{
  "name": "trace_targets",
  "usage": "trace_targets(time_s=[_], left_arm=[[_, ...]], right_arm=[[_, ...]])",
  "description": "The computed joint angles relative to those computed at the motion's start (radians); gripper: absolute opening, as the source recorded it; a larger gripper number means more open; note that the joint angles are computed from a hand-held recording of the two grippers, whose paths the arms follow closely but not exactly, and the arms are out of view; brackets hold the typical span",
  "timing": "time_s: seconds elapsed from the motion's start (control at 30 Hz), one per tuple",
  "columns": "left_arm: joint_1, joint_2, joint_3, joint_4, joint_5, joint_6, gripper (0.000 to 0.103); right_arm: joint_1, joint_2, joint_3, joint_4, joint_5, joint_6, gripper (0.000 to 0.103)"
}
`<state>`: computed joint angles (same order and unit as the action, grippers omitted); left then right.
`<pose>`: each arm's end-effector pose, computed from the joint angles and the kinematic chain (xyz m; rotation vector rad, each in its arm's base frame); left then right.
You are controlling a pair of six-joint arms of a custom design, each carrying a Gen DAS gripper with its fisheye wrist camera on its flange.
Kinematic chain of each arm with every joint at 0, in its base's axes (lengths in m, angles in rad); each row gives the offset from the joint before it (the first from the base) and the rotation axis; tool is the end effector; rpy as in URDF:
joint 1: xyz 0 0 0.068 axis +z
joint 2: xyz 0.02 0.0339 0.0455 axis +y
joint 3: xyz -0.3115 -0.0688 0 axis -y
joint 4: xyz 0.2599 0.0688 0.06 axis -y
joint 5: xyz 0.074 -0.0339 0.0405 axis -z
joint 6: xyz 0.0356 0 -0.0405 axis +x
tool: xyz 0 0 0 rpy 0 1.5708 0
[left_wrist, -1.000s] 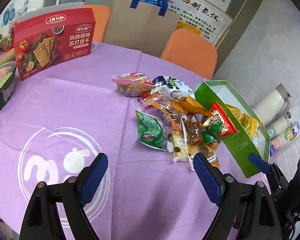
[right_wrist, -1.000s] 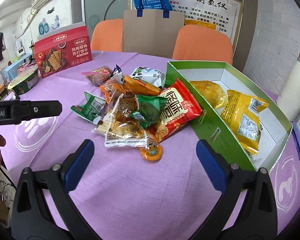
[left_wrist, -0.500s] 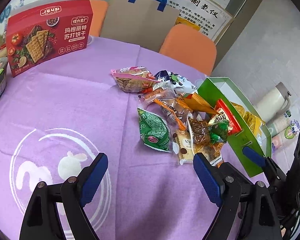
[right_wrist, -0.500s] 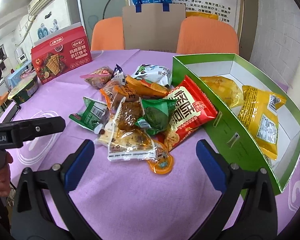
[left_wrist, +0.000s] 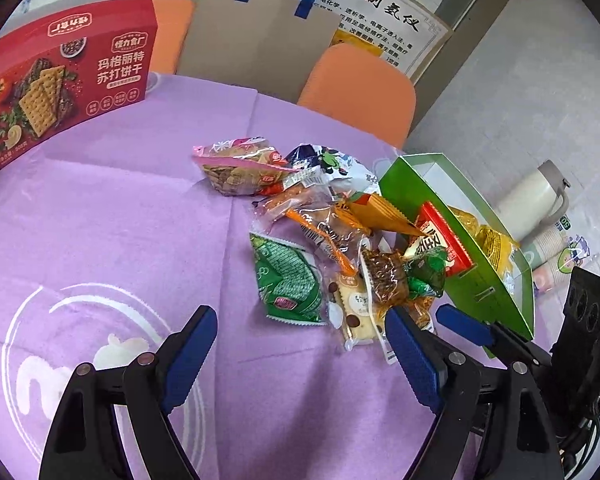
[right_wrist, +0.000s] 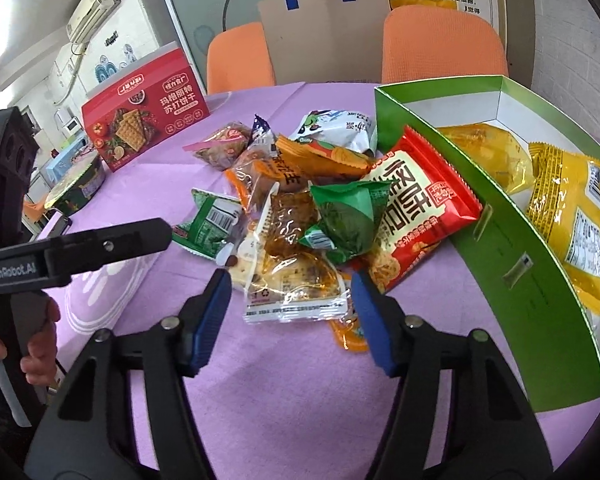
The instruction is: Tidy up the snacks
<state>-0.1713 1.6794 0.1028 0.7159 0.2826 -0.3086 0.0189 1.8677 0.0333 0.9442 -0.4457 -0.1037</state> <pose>0.1784 -0.0409 0.0809 -0.0393 2.4636 -0.5568 0.1678 0.0185 0.0623 -0.3392 2.3835 0.5073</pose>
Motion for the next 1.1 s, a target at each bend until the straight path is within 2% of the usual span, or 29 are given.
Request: trace_targets(time_s=[0.07,0.23,0.3,0.37,0.53,0.63,0.77,0.8,0.83,0.87,1.0,1.07,1.1], left_arm=[[-0.008,0.016,0.031,-0.012,0.012,0.002,0.079],[-0.032,0.086,0.103,-0.048,-0.014,0.018,0.072],[-0.024,0.131,0.124,-0.047,-0.006,0.025,0.061],[-0.008,0.176,0.145,-0.049,0.011,0.027,0.045],[0.012,0.226,0.174,-0.035,0.015,0.019,0.036],[-0.016,0.200,0.156,-0.048,-0.028,0.045,0.034],[-0.016,0.153,0.084,-0.031,-0.047,0.071,0.034],[-0.010,0.144,0.068,-0.024,-0.052,0.077,0.035],[-0.001,0.137,0.056,-0.019,-0.053,0.084,0.035],[0.009,0.138,0.049,-0.009,-0.049,0.087,0.036],[0.026,0.161,0.062,-0.007,-0.033,0.074,0.039],[0.023,0.173,0.065,0.009,-0.036,0.058,0.047],[0.022,0.178,0.065,0.017,-0.035,0.052,0.047]], right_arm=[[-0.009,-0.026,0.002,-0.024,0.001,-0.006,0.063],[-0.026,-0.067,0.012,-0.080,0.001,-0.016,0.063],[-0.026,-0.065,0.023,-0.103,-0.010,-0.023,0.058],[-0.016,-0.059,0.029,-0.115,-0.016,-0.028,0.057],[0.028,-0.031,0.072,-0.141,0.003,-0.007,0.057],[0.066,-0.012,0.109,-0.148,0.052,0.022,0.057],[0.091,0.037,0.163,-0.168,0.058,0.040,0.056],[0.097,0.052,0.172,-0.169,0.060,0.039,0.048],[0.103,0.063,0.174,-0.166,0.066,0.038,0.046],[0.103,0.076,0.163,-0.131,0.061,0.038,0.045],[0.102,0.060,0.142,-0.129,0.052,0.035,0.043],[0.112,0.052,0.138,-0.130,0.064,0.035,0.044],[0.113,0.056,0.141,-0.128,0.064,0.039,0.044]])
